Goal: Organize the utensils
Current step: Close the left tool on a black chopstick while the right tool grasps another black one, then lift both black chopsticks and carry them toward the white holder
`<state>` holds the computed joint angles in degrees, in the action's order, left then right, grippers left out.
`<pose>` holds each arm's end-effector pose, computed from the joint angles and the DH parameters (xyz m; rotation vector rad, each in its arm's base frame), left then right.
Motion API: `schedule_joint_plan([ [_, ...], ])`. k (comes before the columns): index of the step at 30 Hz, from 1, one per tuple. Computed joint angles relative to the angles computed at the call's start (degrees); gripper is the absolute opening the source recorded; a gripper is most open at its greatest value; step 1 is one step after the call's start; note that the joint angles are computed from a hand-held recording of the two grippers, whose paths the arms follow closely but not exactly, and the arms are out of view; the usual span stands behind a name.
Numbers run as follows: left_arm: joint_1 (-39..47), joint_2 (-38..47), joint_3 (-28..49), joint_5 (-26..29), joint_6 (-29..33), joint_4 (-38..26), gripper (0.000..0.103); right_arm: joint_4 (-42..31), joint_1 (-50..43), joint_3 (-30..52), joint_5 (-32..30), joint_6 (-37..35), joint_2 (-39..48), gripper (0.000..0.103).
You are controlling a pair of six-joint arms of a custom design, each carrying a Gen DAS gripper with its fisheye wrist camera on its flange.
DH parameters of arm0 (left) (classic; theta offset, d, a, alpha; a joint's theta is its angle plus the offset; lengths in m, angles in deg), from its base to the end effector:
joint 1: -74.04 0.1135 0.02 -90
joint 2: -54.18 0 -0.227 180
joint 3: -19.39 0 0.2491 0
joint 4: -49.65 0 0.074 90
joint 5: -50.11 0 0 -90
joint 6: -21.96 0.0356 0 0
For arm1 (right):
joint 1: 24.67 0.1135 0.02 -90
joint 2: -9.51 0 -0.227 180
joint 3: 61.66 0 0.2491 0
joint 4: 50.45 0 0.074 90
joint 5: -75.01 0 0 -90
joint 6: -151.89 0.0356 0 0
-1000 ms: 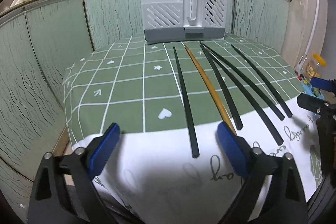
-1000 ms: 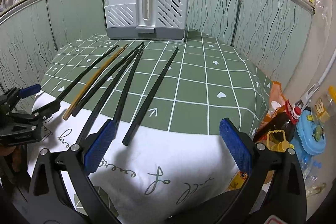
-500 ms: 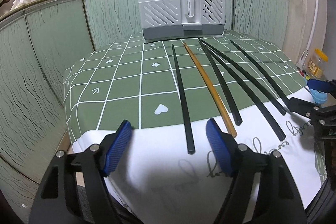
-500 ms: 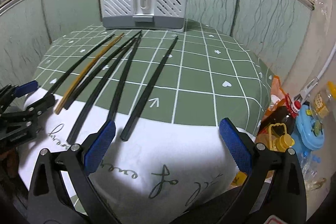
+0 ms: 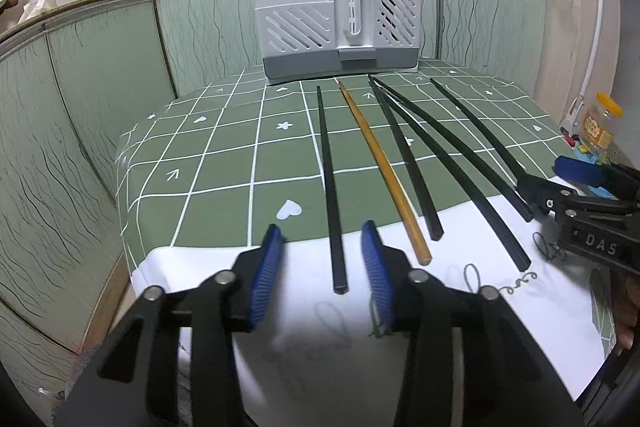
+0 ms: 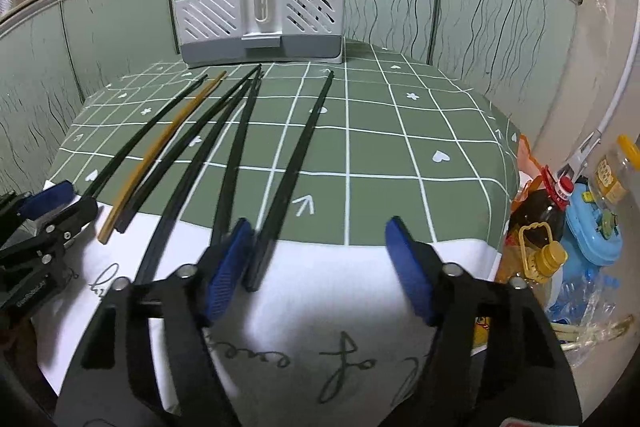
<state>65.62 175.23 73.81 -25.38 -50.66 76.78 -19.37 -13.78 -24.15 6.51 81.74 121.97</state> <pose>0.3148 -0.0556 0.0103 0.6306 2.1513 -0.2016 0.2466 0.0342 0.0085 0.3601 2.2479 -0.1593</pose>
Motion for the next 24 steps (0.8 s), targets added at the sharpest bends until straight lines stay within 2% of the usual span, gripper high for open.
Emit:
schedule_joint_plan([
  [2, -0.2, -0.1, -0.1, 0.0, -0.3, -0.1, 0.03, 0.7, 0.6, -0.3, 0.2, 0.5, 0.1, 0.05],
  [4, -0.3, -0.2, -0.2, -0.2, -0.4, -0.1, 0.027, 1.4, 0.8, -0.5, 0.0, 1.0, 0.3, 0.044],
  [8, -0.6, 0.0, -0.1, -1.8, -1.0, 0.4, 0.012, 1.5, 1.4, -0.4, -0.3, 1.7, 0.4, 0.03],
  [10, -0.3, -0.1, 0.3, -1.9, -1.3, -0.3, 0.009, 1.0, 1.5, -0.3, -0.4, 1.8, 0.1, 0.024],
  [13, 0.2, -0.2, 1.0, -1.1, -1.4, -1.7, 0.008, -0.5, 1.6, 0.2, -1.0, 2.3, -0.5, 0.01],
  [16, 0.2, 0.0, 1.0, -1.1, -1.2, -1.4, 0.008, -2.9, 1.7, 0.9, -1.0, 2.8, -1.3, 0.006],
  [24, 0.8, 0.2, 1.9, 0.4, -1.6, -2.4, 0.008, -3.6, 0.5, 0.9, -2.9, 2.9, -2.0, 0.006],
])
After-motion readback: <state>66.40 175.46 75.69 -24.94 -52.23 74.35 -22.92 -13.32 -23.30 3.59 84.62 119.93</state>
